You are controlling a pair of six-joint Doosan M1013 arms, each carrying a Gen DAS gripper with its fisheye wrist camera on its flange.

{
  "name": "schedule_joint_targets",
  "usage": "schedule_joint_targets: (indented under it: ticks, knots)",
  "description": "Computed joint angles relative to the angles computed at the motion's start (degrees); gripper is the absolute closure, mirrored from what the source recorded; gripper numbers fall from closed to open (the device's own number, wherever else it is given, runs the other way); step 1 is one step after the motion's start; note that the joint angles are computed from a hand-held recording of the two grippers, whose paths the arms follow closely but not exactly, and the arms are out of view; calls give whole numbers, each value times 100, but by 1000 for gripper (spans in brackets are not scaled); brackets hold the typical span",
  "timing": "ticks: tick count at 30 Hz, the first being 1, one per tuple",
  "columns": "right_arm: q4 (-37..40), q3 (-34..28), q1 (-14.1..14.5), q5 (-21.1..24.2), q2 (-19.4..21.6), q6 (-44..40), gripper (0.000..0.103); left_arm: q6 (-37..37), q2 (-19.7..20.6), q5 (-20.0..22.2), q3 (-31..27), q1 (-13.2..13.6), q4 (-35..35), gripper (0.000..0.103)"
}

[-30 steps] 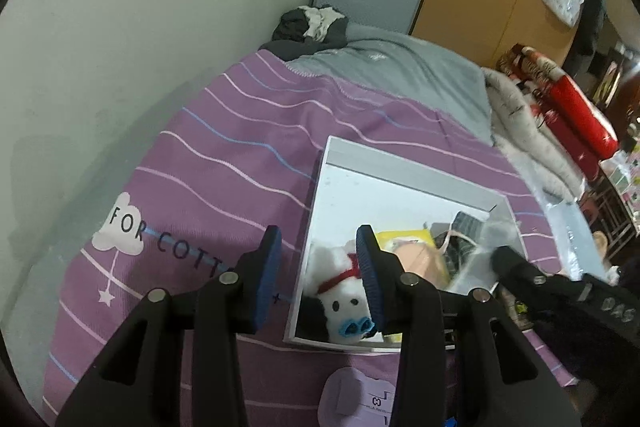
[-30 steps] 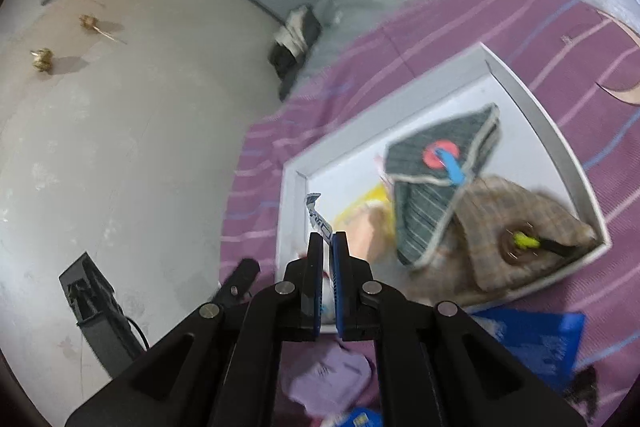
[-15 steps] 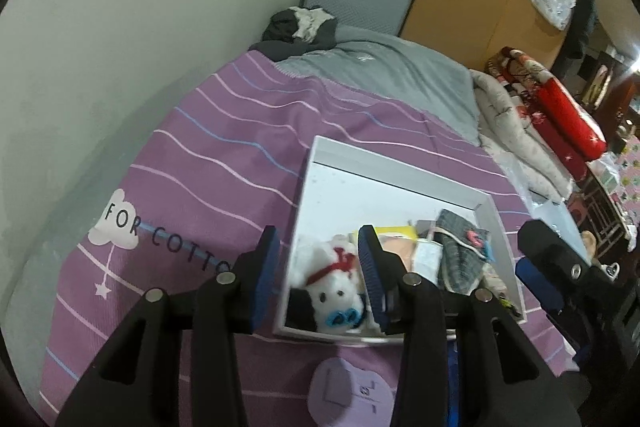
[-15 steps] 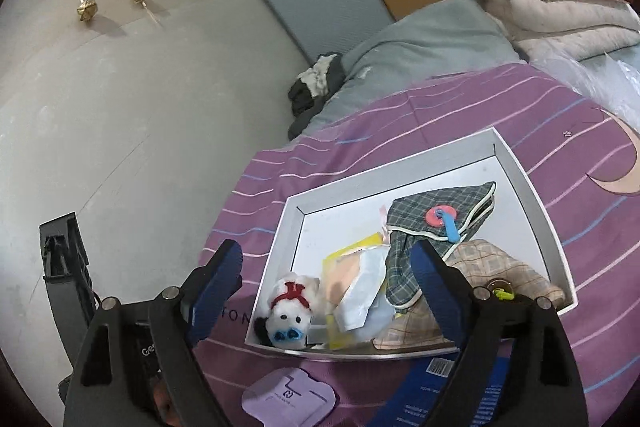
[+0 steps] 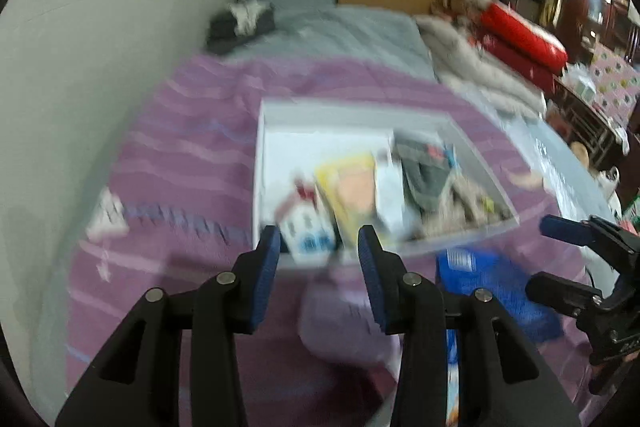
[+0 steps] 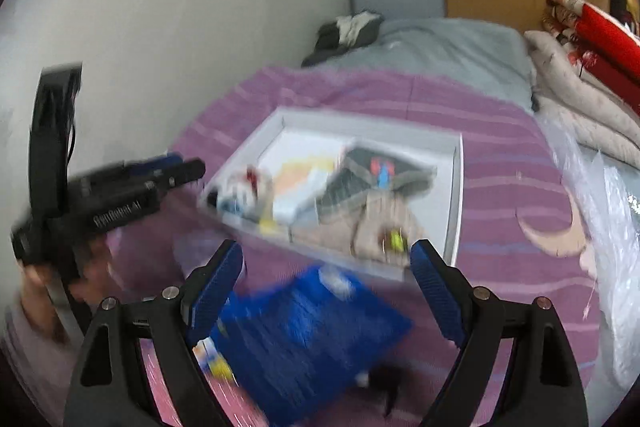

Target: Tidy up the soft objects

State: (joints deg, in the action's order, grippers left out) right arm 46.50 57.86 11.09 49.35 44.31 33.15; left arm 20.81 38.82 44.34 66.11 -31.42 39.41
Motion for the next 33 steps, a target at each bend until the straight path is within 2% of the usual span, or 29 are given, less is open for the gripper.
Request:
schedule_joint_targets:
  ticks: [2, 4, 5, 7, 10, 18, 20, 21, 22, 23, 25, 26, 30, 33]
  knots:
    - [380, 120, -68, 328, 46, -213, 16, -86, 9, -45, 71, -13, -219, 61]
    - [263, 238, -26, 330, 62, -239, 16, -353, 9, -52, 140, -68, 2, 61]
    - [114, 324, 26, 191, 65, -235, 15, -491, 40, 53, 135, -123, 203, 61]
    - [337, 441, 33, 101, 66, -414, 0, -454, 92, 185, 80, -166, 292, 61]
    - [476, 441, 8, 310, 108, -523, 0, -345, 215, 478, -61, -200, 291, 61]
    - [478, 494, 28, 220, 82, -513, 0, -500, 221, 467, -1, -234, 483, 61]
    - [598, 823, 63, -242, -125, -928, 6, -726, 153, 309, 126, -248, 668, 61]
    - [831, 1087, 80, -590, -287, -1363, 20, -854, 117, 230, 194, -253, 777, 61]
    - [979, 1275, 96, -839, -400, -1633, 38, -1007, 79, 180, 266, -268, 911, 61]
    - [1073, 1501, 142, -1251, -547, -1911, 46, -1154, 48, 151, 316, -280, 1042, 61]
    - [1030, 1601, 166, -1434, -619, -1965, 61, -1202, 18, 217, 338, -306, 1088, 61]
    - [1092, 1646, 158, -1450, -648, -1994, 62, -1181, 5, 216, 355, -317, 1077, 61]
    - [1329, 1642, 31, -1133, -681, -1626, 79, -1105, -130, 98, 533, -405, 1162, 61]
    - [1496, 1591, -81, -677, -673, -1374, 81, -1178, -189, 264, 586, -499, 1348, 61]
